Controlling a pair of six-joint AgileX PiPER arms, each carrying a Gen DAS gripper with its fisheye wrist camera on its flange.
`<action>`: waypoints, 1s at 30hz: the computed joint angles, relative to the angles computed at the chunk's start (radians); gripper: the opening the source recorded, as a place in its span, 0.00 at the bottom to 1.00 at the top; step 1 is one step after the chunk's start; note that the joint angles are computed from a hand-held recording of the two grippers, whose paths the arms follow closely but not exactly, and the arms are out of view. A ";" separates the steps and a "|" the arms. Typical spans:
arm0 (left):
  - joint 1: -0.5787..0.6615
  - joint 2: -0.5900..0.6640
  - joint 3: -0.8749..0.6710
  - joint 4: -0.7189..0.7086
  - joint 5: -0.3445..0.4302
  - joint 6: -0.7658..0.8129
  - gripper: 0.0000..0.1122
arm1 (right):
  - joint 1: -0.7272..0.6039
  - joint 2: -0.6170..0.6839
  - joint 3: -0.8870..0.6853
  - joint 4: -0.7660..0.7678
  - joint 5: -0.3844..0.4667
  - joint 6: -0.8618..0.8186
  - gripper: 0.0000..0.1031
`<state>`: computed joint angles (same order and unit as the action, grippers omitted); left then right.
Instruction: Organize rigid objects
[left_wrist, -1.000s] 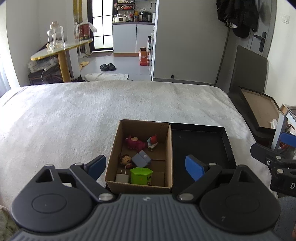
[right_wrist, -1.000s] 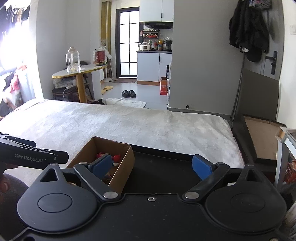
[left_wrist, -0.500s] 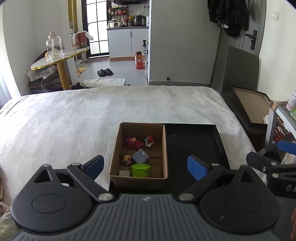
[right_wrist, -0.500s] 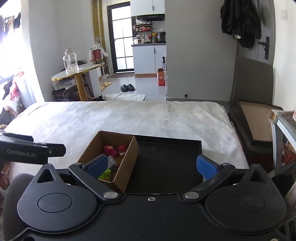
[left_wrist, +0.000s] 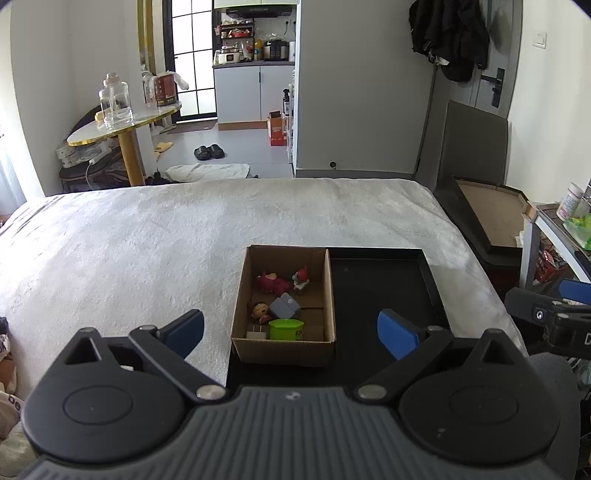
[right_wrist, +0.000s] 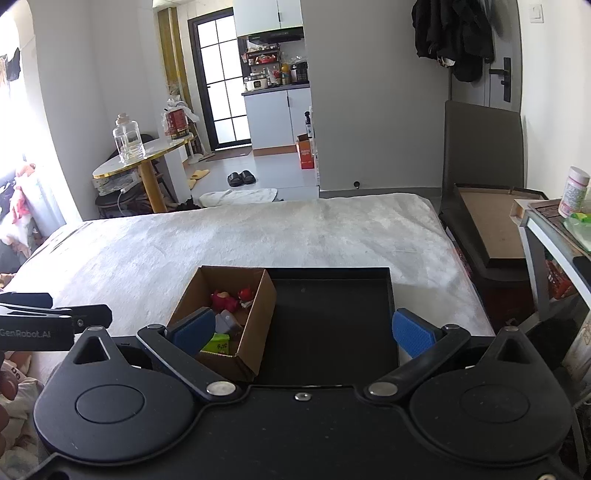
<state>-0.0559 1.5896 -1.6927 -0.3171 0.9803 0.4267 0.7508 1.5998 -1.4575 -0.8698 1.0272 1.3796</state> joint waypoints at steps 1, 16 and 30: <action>0.003 -0.005 0.002 -0.001 0.002 0.005 0.89 | 0.005 0.003 -0.006 0.000 0.014 -0.001 1.00; 0.061 -0.074 0.089 -0.066 0.013 0.124 0.90 | 0.058 -0.031 0.004 0.055 0.070 -0.001 1.00; 0.099 -0.115 0.152 -0.095 0.024 0.178 0.90 | 0.112 -0.065 0.053 0.027 0.113 0.067 1.00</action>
<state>0.0430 1.4741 -1.5405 -0.4123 1.0039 0.6046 0.8628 1.5345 -1.4049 -0.8429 1.1400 1.4462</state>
